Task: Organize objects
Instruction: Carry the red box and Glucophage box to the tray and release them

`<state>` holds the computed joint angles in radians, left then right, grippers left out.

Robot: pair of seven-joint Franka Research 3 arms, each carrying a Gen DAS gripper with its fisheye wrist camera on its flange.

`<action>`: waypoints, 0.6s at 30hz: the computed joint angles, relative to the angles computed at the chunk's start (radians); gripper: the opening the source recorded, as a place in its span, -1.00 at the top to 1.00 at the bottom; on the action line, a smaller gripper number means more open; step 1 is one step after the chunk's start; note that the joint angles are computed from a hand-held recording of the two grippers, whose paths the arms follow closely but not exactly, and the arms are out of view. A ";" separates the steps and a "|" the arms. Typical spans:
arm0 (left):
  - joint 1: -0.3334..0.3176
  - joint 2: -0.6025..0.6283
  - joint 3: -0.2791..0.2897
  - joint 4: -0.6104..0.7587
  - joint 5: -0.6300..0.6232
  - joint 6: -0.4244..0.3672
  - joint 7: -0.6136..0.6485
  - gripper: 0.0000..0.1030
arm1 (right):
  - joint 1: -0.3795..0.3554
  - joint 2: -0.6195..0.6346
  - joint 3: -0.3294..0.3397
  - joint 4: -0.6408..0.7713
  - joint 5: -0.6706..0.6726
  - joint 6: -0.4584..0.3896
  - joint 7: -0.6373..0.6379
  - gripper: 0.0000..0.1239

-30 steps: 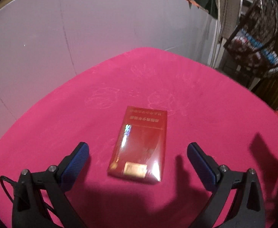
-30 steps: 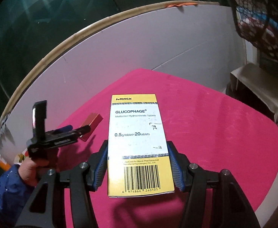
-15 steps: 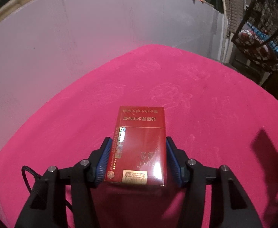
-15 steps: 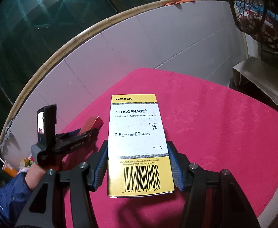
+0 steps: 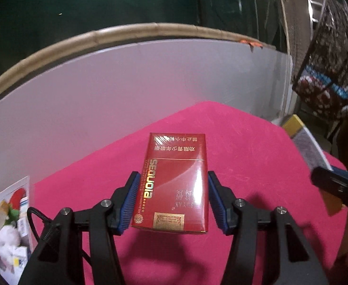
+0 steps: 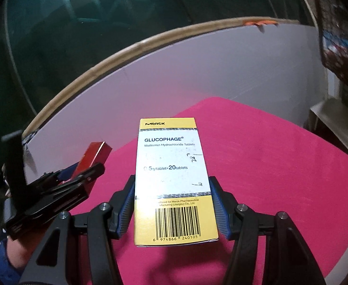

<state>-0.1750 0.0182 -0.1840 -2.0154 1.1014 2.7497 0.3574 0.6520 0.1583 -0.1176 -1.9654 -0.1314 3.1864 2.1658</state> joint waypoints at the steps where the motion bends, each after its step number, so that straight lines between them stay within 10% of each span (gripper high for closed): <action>1: 0.005 -0.035 0.005 -0.032 0.004 0.003 -0.016 -0.06 | 0.040 0.006 -0.037 0.014 -0.033 -0.005 0.028 -0.01; 7: 0.074 -0.188 -0.004 -0.179 0.014 0.020 -0.085 -0.06 | 0.257 0.062 -0.237 0.133 -0.314 -0.064 0.266 -0.01; 18: 0.259 -0.448 -0.006 -0.390 -0.034 0.064 -0.078 -0.06 | 0.132 0.217 0.054 0.431 -0.243 -0.198 0.078 -0.01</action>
<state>0.0836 -0.4295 -0.1904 -2.4050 1.0674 2.8139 0.2794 0.7835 0.3757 -0.0632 -1.5340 -0.3741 2.9884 2.2441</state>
